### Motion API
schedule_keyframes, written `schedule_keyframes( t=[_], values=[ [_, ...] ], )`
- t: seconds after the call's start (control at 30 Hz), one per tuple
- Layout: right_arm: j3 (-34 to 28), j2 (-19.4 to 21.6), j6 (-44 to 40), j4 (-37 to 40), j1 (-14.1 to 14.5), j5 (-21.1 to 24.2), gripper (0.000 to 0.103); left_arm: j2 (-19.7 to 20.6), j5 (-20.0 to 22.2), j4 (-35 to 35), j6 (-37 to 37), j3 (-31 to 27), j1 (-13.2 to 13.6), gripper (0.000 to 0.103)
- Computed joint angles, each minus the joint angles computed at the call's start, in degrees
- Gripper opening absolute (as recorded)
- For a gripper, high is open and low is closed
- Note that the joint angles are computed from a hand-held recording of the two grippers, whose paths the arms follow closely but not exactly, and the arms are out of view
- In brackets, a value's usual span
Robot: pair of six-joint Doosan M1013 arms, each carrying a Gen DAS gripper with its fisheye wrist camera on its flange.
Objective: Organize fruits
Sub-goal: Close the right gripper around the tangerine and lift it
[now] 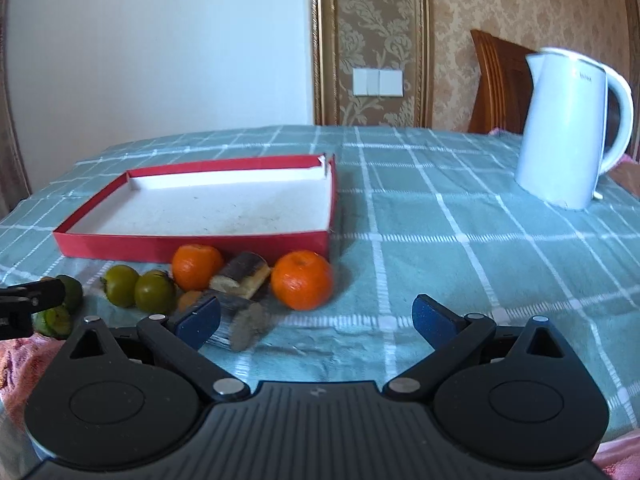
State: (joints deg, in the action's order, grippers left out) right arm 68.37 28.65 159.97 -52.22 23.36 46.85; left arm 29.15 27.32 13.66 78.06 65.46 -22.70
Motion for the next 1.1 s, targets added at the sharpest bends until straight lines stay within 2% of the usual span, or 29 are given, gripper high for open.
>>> schedule_keyframes(
  t=[0.17,0.3,0.37,0.43,0.67,0.83,0.97,1.03,1.1],
  values=[
    [-1.3,0.8,1.3,-1.5,-0.5,1.8,0.1,-0.1,-0.3,-0.9,1.3,0.1,0.0,0.103],
    [-3.4,2.0,-1.4,1.2,-1.4,3.4,0.094,-0.1,-0.7,-1.8,2.5,0.2,0.1,0.103],
    [-4.2,2.4,-3.3,3.6,-2.0,3.1,0.089,0.0,-0.7,-1.9,2.7,0.1,0.1,0.103],
    [-4.3,2.4,-3.3,4.6,-2.3,1.9,0.089,0.2,-0.4,-2.1,2.9,-0.1,0.1,0.103],
    [-5.5,3.1,-7.6,6.2,-2.1,1.7,0.089,0.7,0.4,-2.6,3.1,-0.7,0.1,0.103],
    [-5.7,3.3,-8.9,7.3,-2.4,0.3,0.071,0.8,0.7,-3.3,3.6,-0.9,0.2,0.103],
    [-5.6,3.2,-9.9,8.1,-2.5,-0.5,0.065,0.8,0.4,-3.8,4.1,-0.9,0.3,0.103],
    [-4.4,2.5,-10.1,10.0,-2.9,-3.3,0.05,0.8,0.0,-3.3,3.7,-0.7,0.3,0.103],
    [-4.1,2.3,-10.4,10.3,-2.9,-4.2,0.046,0.9,0.2,-2.9,3.2,-0.8,0.3,0.103]
  ],
)
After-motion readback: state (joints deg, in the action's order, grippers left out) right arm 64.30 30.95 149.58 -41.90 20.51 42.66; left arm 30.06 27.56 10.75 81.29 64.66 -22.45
